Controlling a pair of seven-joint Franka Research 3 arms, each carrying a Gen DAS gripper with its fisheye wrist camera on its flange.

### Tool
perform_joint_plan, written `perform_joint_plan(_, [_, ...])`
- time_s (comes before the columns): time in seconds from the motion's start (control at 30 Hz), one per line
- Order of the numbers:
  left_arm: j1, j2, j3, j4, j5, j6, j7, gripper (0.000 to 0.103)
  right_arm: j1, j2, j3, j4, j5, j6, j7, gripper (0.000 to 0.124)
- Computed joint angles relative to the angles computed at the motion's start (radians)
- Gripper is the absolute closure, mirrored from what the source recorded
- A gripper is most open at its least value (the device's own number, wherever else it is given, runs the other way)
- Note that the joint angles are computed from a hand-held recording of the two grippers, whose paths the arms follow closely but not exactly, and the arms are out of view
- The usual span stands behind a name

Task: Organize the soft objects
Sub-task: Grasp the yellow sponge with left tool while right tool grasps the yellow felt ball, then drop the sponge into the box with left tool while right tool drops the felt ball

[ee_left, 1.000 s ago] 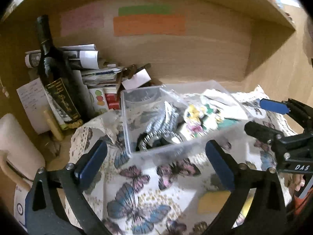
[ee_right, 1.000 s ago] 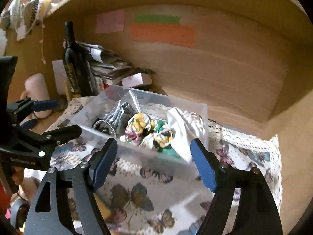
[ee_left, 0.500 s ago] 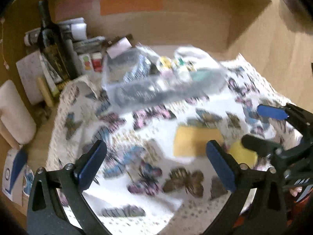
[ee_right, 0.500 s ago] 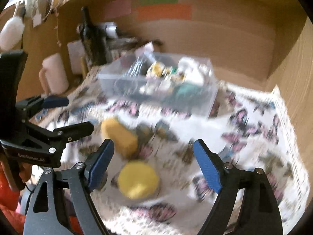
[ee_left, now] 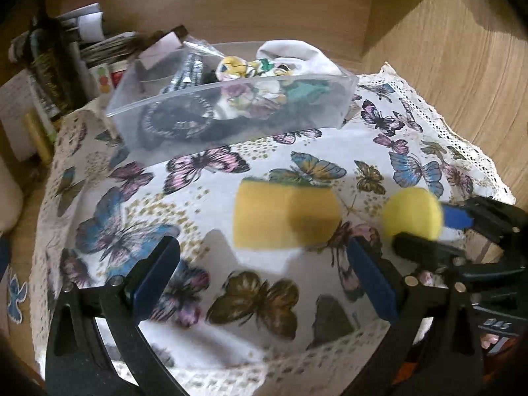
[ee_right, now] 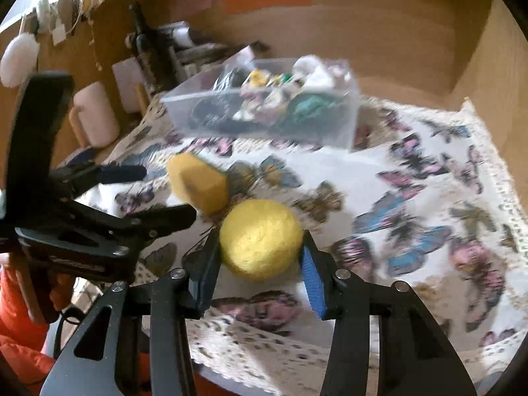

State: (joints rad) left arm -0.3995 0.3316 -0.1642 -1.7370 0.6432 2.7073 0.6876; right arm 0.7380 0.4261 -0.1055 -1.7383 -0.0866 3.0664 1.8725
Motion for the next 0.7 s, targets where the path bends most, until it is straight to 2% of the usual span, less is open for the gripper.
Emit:
perform_joint_plan(0.07, [0.002,0.027,-0.006,0.038,-0.019,-0.016,0.019,0.0,0.035,-0.013,-0.054,-0.013,-0.02,0.015,0.038,0.082])
perform_joint_plan(0.2, [-0.001,0.059,0.003,0.075,-0.036,0.01,0.018,0.001,0.093,-0.022,-0.148,-0.016,-0.069,0.027,0.117,0.082])
perform_joint_plan(0.23, [0.001,0.062,0.002,0.076,-0.043,0.021,0.022,0.007,0.096,-0.021,-0.158,-0.012,-0.077,0.028,0.13,0.082])
perform_joint_plan(0.27, [0.008,0.064,-0.002,0.074,-0.056,0.035,0.033,0.023,0.09,-0.019,-0.155,-0.005,-0.08,0.027,0.134,0.082])
perform_joint_plan(0.33, [0.038,0.076,-0.037,0.086,-0.121,0.027,0.119,0.038,0.08,-0.017,-0.152,0.006,-0.087,0.027,0.14,0.082])
perform_joint_plan(0.47, [0.026,0.053,-0.006,0.06,-0.129,0.068,0.104,0.038,0.064,0.012,-0.148,0.068,-0.104,0.01,0.142,0.082])
perform_joint_plan(0.7, [0.024,-0.013,0.056,0.038,-0.036,0.113,-0.008,0.038,0.025,0.072,-0.123,0.202,-0.118,-0.028,0.12,0.081])
